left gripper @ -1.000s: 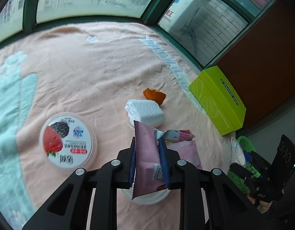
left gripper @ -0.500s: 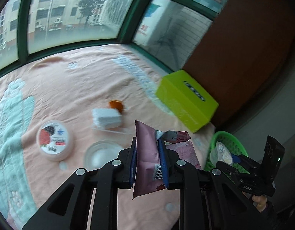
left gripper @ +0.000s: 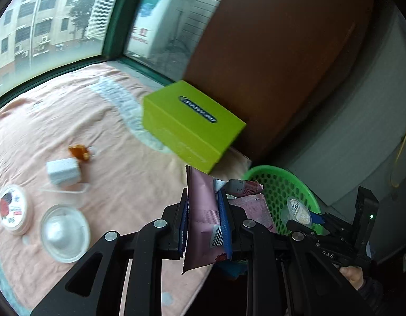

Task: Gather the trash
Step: 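Carry the yogurt cup and pink wrapper to the green basket with both tools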

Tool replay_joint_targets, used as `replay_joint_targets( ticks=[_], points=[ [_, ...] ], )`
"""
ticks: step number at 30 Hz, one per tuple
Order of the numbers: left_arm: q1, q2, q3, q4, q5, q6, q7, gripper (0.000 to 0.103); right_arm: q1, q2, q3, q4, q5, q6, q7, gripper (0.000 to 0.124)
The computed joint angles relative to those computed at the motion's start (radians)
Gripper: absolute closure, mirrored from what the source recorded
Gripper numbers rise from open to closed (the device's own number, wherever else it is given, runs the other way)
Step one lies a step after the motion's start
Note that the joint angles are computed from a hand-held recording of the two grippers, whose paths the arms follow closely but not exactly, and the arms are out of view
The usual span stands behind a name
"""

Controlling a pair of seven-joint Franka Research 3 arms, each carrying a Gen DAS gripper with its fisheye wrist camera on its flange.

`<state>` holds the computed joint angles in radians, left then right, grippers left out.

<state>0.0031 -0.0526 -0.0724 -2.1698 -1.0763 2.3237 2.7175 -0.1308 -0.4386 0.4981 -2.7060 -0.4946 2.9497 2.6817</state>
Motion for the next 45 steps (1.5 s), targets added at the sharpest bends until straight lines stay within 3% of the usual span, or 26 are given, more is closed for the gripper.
replay_joint_targets(
  ticks=[11,16,32,45],
  points=[
    [-0.077,-0.019,-0.043,-0.026,0.02,0.038,0.01,0.082,0.024,-0.147,-0.063,-0.136,0.084,-0.062,-0.016,0.058],
    [-0.108,-0.013,-0.056,-0.031,0.042,0.05,-0.002,0.082,0.028,-0.212,-0.073,-0.186,0.135,-0.068,-0.032,0.05],
    [-0.182,0.002,-0.099,-0.053,0.098,0.112,-0.037,0.082,0.063,-0.401,-0.066,-0.271,0.259,-0.111,-0.075,0.05],
    [-0.224,0.017,-0.123,-0.065,0.144,0.111,-0.089,0.08,0.083,-0.468,-0.059,-0.309,0.304,-0.118,-0.076,0.048]
  ],
)
